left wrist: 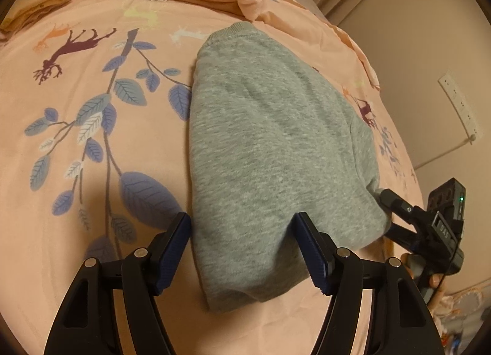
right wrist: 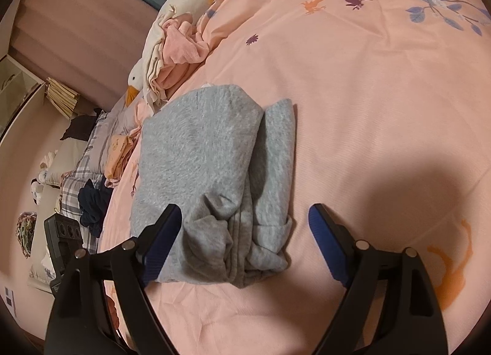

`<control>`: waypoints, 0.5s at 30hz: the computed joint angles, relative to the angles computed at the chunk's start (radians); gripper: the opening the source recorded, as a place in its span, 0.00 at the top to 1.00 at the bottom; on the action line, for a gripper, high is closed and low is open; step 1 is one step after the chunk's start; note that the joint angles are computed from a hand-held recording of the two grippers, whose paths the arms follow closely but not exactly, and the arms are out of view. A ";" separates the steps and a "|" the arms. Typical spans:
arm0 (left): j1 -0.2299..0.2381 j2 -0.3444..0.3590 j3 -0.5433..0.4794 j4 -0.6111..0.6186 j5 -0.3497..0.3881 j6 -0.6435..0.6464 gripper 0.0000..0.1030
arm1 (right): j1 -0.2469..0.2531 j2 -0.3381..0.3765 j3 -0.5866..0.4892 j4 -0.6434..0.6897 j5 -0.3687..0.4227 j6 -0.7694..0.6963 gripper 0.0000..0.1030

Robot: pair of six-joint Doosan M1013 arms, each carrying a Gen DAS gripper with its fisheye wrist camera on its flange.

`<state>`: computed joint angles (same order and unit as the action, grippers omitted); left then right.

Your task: Fold small clothes

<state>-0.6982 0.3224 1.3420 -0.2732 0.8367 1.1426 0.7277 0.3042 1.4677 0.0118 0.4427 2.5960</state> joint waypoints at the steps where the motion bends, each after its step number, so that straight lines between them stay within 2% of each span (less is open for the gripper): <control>1: 0.000 0.003 -0.004 -0.002 0.001 0.004 0.34 | -0.001 0.003 -0.004 0.008 0.002 -0.010 0.16; 15: 0.003 0.024 -0.021 -0.018 -0.004 0.027 0.27 | -0.009 0.037 -0.047 0.051 0.012 -0.085 0.16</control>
